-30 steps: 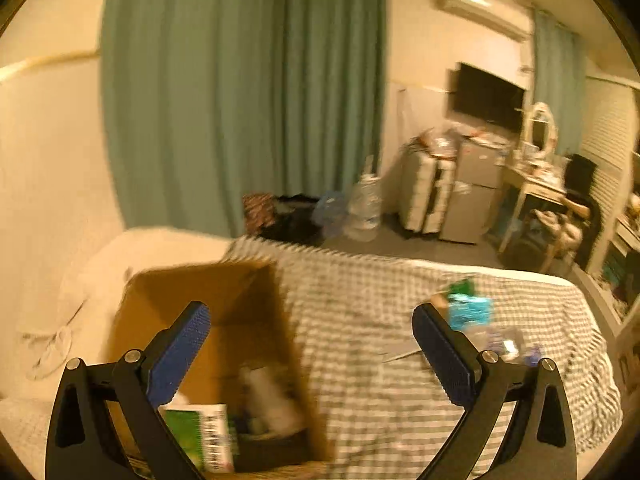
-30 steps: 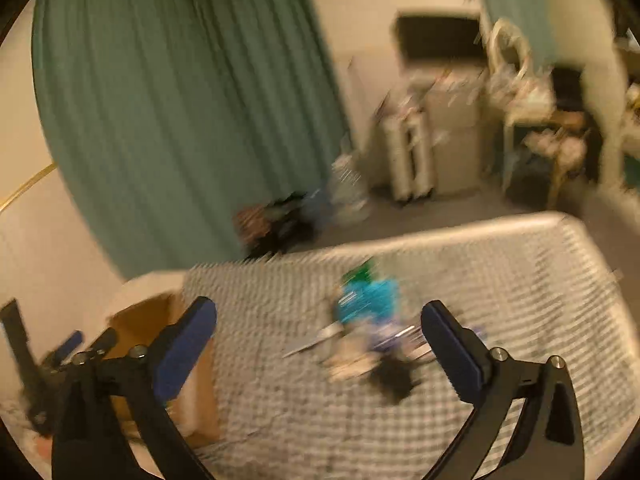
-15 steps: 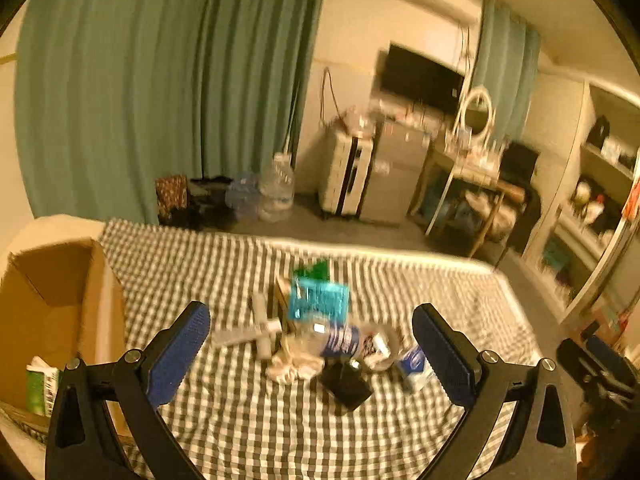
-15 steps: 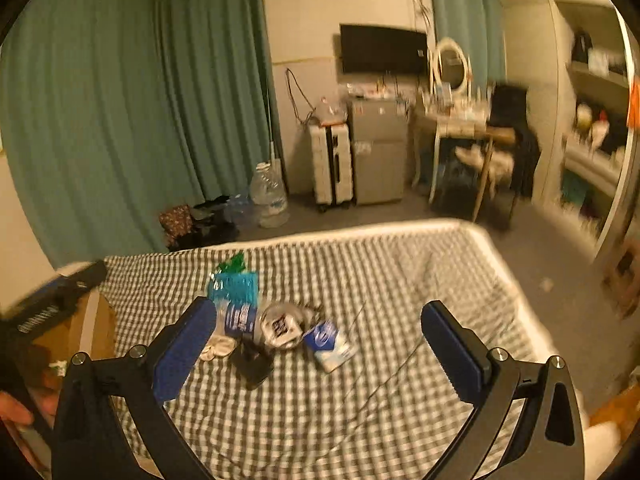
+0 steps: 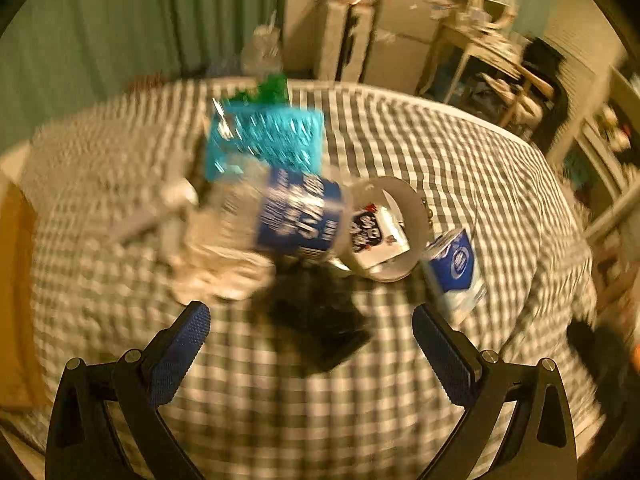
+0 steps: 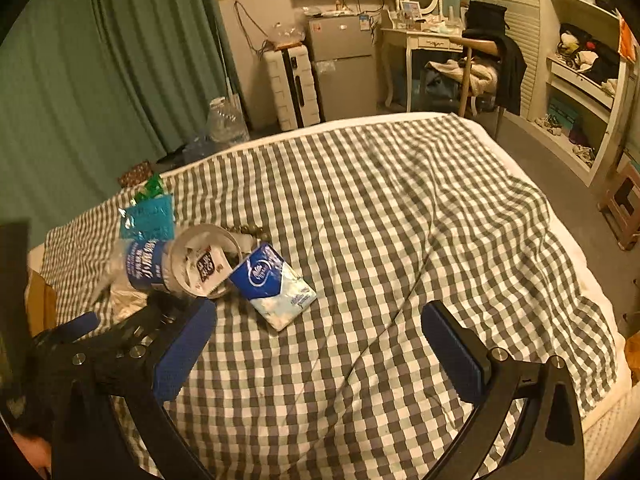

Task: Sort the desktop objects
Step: 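Grasp the black case with the left gripper while the right grasps the blue tissue pack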

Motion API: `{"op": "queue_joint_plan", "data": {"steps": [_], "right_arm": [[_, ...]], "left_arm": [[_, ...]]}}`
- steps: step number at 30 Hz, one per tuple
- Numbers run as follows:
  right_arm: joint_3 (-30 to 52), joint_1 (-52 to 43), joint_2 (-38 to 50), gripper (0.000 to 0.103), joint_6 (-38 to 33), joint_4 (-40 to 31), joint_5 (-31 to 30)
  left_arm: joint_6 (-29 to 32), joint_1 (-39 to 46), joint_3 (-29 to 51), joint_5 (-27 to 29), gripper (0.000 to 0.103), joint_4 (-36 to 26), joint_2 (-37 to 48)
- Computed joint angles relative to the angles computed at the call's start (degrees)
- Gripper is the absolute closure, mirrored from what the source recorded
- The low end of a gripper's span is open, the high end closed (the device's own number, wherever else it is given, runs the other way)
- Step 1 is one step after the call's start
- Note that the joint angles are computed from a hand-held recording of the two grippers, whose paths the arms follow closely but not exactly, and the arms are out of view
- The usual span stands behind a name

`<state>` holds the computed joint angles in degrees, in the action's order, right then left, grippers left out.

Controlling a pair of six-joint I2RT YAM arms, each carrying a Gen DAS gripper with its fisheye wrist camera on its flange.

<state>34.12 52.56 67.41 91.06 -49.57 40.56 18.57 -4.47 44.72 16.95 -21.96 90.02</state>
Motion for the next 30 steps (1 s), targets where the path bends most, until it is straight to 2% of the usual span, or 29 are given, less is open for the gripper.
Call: {"op": "queue_joint_plan", "data": {"steps": [1, 3, 5, 6, 7, 8, 9, 11, 12, 15, 17, 20, 21, 23, 24, 25, 27, 28, 30], "right_arm": [[-0.1, 0.1, -0.1, 0.0, 0.2, 0.0, -0.6], [-1.8, -0.3, -0.5, 0.0, -0.5, 3.0, -1.7], [-3.1, -1.2, 0.0, 0.0, -2.3, 6.1, -2.6], [-2.7, -1.4, 0.6, 0.0, -2.9, 6.4, -3.0], [-2.3, -1.8, 1.5, 0.0, -3.6, 6.9, -3.4], [-2.1, -2.2, 2.4, 0.0, -4.6, 7.5, -4.1], [-1.8, -2.7, 3.1, 0.0, -6.1, 8.6, -5.0], [-1.3, -3.3, 4.8, 0.001, -8.9, 10.7, -5.8], [-1.0, -3.9, 5.7, 0.001, -10.4, 11.6, -6.3], [-1.5, -7.5, 8.1, 0.0, -17.1, 16.3, -7.3], [-2.1, -11.6, 10.1, 0.0, -23.1, 20.3, -8.8], [-4.0, -18.6, 13.7, 0.0, -33.0, 30.4, -13.6], [-5.3, -21.9, 15.0, 0.0, -35.4, 35.5, -17.6], [-5.6, -27.0, 18.6, 0.0, -37.8, 41.3, -24.2], [-4.3, -28.0, 21.1, 0.0, -38.4, 41.6, -24.4], [-3.3, -28.1, 22.6, 0.0, -39.1, 41.5, -24.1], [-1.5, -28.0, 25.6, 0.013, -40.3, 41.2, -25.2], [0.2, -26.9, 27.4, 0.034, -39.4, 38.8, -23.6], [0.7, -24.7, 27.7, 0.037, -37.6, 37.0, -21.8]], "left_arm": [[-1.2, -0.5, 0.5, -0.2, 0.0, -0.1, 1.1], [-5.0, -1.4, -0.9, -2.6, 0.0, 3.4, 2.0], [-5.4, -1.0, -1.7, -3.8, 0.0, 5.6, 4.9], [-4.5, -0.6, -0.7, -3.3, 0.003, 4.5, 7.6], [-3.6, 0.3, 0.6, -1.8, 0.018, 2.9, 10.4], [-2.1, 1.4, 1.6, 0.0, 0.022, 1.7, 13.0], [-0.5, 2.3, 0.3, 1.1, 0.025, 3.6, 12.6], [2.1, 3.8, -0.8, 3.6, 0.043, 4.6, 11.2], [3.6, 4.5, -0.7, 4.5, 0.045, 3.9, 10.4], [8.9, 8.9, -0.6, 9.5, 0.048, 0.3, 8.4], [10.8, 10.6, -0.6, 9.9, 0.05, -0.2, 8.0], [14.6, 14.4, 0.2, 11.9, 0.052, -2.7, 6.6], [15.8, 16.0, 0.3, 12.9, 0.053, -3.4, 6.2], [16.8, 17.5, 0.6, 13.6, 0.054, -3.5, 5.9], [17.4, 18.6, 0.8, 15.0, 0.055, -3.8, 5.7], [17.9, 19.4, 1.6, 16.0, 0.06, -4.2, 6.2], [18.3, 19.3, 2.0, 16.0, 0.061, -3.2, 6.3], [18.9, 19.3, 1.3, 15.7, 0.061, -2.1, 5.8], [18.8, 18.4, 2.0, 15.3, 0.062, -1.9, 6.6]]}}
